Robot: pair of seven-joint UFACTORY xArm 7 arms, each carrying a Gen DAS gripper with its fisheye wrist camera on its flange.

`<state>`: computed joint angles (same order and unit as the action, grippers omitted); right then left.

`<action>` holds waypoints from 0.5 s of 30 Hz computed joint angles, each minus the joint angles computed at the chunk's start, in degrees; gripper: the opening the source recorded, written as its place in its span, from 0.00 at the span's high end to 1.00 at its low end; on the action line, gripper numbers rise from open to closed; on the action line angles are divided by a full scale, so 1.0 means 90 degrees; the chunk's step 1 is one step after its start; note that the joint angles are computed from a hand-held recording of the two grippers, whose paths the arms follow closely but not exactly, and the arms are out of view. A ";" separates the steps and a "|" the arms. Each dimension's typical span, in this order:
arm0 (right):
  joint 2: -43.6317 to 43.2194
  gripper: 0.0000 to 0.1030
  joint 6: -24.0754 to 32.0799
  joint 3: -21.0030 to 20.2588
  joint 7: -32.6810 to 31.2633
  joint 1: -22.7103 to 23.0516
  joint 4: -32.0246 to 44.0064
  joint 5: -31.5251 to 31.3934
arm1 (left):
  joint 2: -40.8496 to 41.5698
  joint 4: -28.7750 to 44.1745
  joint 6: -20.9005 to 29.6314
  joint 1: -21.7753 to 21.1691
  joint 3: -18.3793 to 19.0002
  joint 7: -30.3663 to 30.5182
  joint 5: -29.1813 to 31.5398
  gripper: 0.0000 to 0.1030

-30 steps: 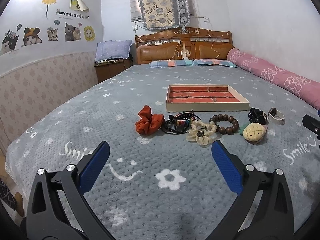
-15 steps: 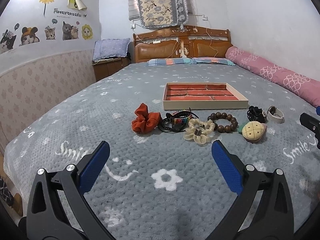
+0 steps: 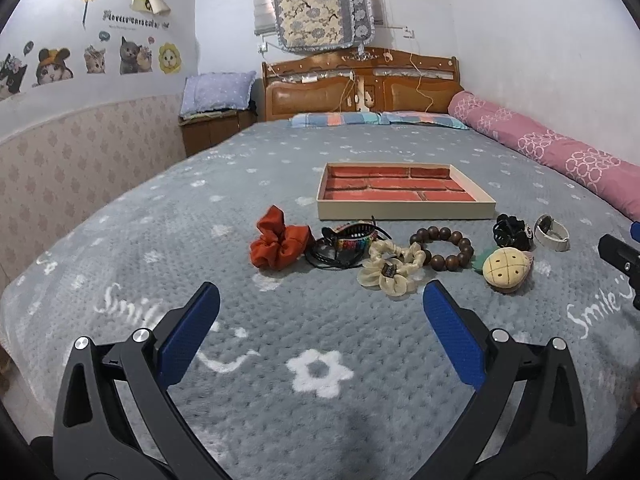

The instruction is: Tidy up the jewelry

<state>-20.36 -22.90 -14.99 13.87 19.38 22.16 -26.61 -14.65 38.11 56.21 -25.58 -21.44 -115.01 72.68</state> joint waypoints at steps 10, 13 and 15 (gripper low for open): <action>0.1337 0.10 0.0075 0.0506 0.0561 -0.0250 0.1037 -0.0345 | 0.0648 0.0417 -0.0581 0.0216 0.0408 0.0058 0.0460 0.05; 0.1797 0.19 0.0161 0.0512 0.1139 -0.0273 0.1469 -0.0837 | 0.0869 0.0530 -0.0980 0.0307 0.0625 0.0076 0.0503 0.05; 0.2050 0.21 0.0213 0.0592 0.1447 -0.0372 0.1705 -0.1152 | 0.1005 0.0607 -0.1174 0.0367 0.0733 0.0042 0.0612 0.05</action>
